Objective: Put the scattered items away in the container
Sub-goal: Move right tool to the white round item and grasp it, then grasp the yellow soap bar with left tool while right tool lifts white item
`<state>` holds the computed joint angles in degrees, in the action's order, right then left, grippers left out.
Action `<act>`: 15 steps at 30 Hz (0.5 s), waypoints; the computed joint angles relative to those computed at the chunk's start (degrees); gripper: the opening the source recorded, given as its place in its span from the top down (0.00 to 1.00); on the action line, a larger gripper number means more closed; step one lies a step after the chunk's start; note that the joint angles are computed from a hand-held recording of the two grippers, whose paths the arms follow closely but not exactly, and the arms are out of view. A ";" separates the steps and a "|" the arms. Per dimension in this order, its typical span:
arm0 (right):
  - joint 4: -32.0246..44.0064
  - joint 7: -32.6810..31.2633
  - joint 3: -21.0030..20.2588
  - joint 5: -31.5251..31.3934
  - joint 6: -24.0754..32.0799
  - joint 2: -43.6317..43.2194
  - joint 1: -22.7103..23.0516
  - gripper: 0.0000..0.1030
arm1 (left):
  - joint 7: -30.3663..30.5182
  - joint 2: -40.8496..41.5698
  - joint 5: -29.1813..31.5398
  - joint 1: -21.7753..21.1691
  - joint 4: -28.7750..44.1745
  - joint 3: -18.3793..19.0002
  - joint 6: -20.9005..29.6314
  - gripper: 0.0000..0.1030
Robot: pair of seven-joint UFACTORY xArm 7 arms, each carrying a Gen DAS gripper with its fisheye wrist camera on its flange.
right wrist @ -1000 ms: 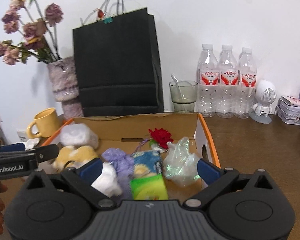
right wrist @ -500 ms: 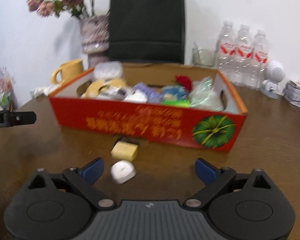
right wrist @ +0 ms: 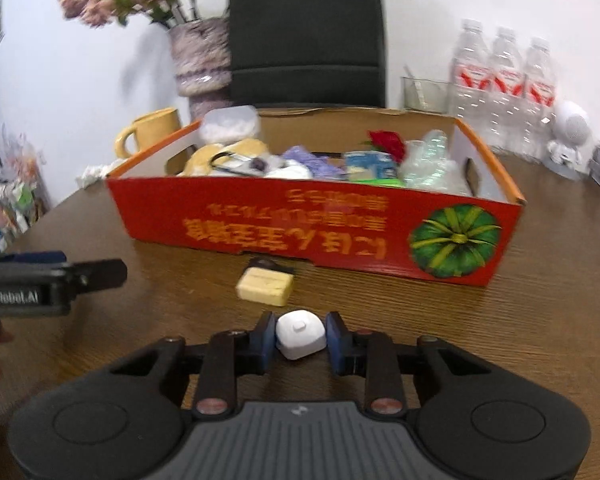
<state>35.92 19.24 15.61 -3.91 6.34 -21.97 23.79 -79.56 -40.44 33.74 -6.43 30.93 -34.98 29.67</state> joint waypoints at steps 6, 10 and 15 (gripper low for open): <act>-3.11 -1.49 -3.74 1.25 -1.08 -3.32 -0.74 0.74 | -6.35 11.15 7.45 6.89 10.20 -9.39 1.49 0.00; -4.17 -4.00 -6.89 2.91 -1.06 -4.07 -0.49 0.74 | -11.04 21.79 15.18 10.81 18.81 -16.34 8.28 0.05; -4.56 -7.18 -10.34 6.30 -0.77 -4.01 0.97 0.75 | -15.20 29.42 20.01 10.14 23.68 -17.95 14.76 0.53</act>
<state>31.37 12.05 5.27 2.39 5.56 -25.98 24.76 -94.76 -11.02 53.75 3.71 54.61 -52.93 44.43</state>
